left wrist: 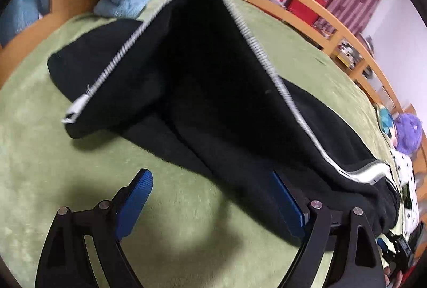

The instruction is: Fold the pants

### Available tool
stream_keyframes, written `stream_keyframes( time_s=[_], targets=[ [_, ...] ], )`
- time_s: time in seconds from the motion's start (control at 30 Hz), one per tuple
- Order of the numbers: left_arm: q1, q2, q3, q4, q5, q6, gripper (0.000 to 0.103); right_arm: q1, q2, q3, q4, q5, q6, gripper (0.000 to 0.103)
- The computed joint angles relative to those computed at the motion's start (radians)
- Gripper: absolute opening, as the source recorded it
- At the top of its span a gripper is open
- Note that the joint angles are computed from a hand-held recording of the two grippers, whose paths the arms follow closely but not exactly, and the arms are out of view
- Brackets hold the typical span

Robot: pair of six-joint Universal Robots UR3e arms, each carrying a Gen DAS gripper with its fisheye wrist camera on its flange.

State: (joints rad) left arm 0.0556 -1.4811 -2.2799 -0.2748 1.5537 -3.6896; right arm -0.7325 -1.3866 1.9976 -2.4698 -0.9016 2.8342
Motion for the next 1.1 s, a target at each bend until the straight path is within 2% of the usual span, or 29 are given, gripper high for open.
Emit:
stream_keyframes(
  time_s=[0.1,0.23,0.33,0.4,0.43,0.47,0.5,0.53,0.6,0.67,0.77,0.93,1.0,1.03,1.1],
  targets=[
    [0.055,-0.07,-0.031,0.106,-0.069,-0.027,0.082,0.004,0.078,-0.042,-0.054,0.026,0.082,0.074],
    [0.121,-0.197,-0.035,0.223,-0.173,-0.09,0.07,0.039,0.167,-0.092,-0.139,0.025,0.16,0.076],
    [0.105,-0.256,-0.017,0.297,-0.145,-0.127,0.067,0.078,0.207,-0.113,-0.223,-0.004,0.223,0.077],
    [0.094,-0.284,0.006,0.312,-0.121,-0.162,0.062,0.107,0.235,-0.141,-0.26,-0.025,0.269,0.077],
    [0.091,-0.295,0.012,0.319,-0.11,-0.179,0.055,0.12,0.251,-0.163,-0.266,-0.033,0.287,0.075],
    [0.089,-0.3,0.019,0.313,-0.101,-0.189,0.044,0.129,0.266,-0.178,-0.272,-0.029,0.297,0.067],
    [0.088,-0.3,0.026,0.297,-0.091,-0.194,0.037,0.127,0.28,-0.202,-0.24,0.006,0.279,0.036],
    [0.098,-0.288,0.026,0.273,-0.098,-0.177,0.027,0.131,0.298,-0.233,-0.195,0.034,0.267,0.025],
    [0.117,-0.25,0.009,0.248,-0.121,-0.15,0.019,0.14,0.29,-0.207,-0.257,0.023,0.322,0.014],
    [0.131,-0.169,-0.035,0.226,-0.132,-0.136,0.014,0.149,0.24,-0.152,-0.33,-0.012,0.328,0.011],
    [0.133,-0.011,-0.096,0.16,-0.121,-0.098,0.008,0.125,0.146,-0.077,-0.345,-0.011,0.315,0.009],
    [0.159,0.293,-0.217,-0.015,-0.182,-0.072,0.007,0.01,-0.043,0.039,-0.204,0.057,0.218,0.008],
    [0.156,0.388,-0.241,-0.086,-0.205,-0.079,0.007,-0.058,-0.147,0.088,-0.105,0.074,0.129,0.008],
    [0.129,0.462,-0.266,-0.132,-0.198,-0.1,0.007,-0.101,-0.198,0.109,-0.041,0.092,0.085,0.008],
    [0.073,0.632,-0.33,-0.241,-0.186,-0.129,0.007,-0.229,-0.318,0.13,0.18,0.131,-0.073,0.008]
  ],
)
